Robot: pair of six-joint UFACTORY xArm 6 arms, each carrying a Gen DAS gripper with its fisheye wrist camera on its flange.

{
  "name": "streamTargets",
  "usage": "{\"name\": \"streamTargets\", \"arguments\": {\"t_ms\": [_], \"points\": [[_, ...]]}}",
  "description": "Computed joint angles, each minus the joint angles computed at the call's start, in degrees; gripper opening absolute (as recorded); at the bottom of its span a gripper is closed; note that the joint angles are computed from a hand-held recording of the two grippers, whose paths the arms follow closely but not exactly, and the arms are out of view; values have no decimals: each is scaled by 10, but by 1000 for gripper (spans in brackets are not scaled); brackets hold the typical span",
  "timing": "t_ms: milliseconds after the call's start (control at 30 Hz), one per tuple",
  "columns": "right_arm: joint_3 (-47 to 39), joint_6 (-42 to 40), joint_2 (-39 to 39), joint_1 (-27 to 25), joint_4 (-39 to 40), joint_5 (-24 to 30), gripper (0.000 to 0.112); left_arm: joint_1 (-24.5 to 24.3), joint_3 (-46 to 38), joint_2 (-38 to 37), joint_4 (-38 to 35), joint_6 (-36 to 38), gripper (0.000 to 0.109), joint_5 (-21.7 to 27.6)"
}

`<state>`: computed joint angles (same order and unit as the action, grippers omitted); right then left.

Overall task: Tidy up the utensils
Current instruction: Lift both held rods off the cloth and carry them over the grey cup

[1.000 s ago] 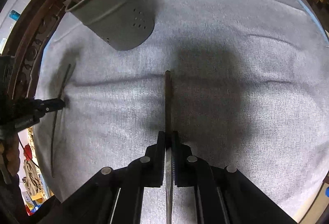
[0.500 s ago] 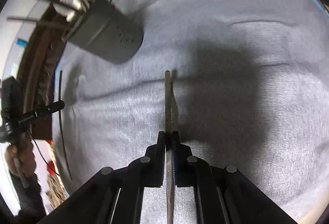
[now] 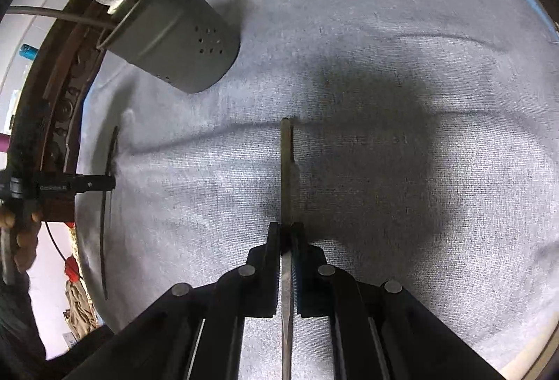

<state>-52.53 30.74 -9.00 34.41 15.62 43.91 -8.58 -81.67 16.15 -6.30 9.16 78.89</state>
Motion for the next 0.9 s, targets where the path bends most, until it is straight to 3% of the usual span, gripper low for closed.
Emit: {"name": "streamTargets", "arguments": {"t_ms": [133,267,467,667,900], "points": [[-14,-50,19,-15,30,27,8,-8,-82,67,-2,-17,6,60],[-31,-60,32,-15,25,46,8,-4,-107,92,1,-9,6,55],[22,-56,-1,-15,59,-17,8,31,27,-6,-66,27,5,-37],[93,2,-84,-29,35,-99,7,74,142,-115,-179,76,5,-163],[122,155,-174,-65,-107,-212,7,72,213,-244,-337,92,5,-308]]}}
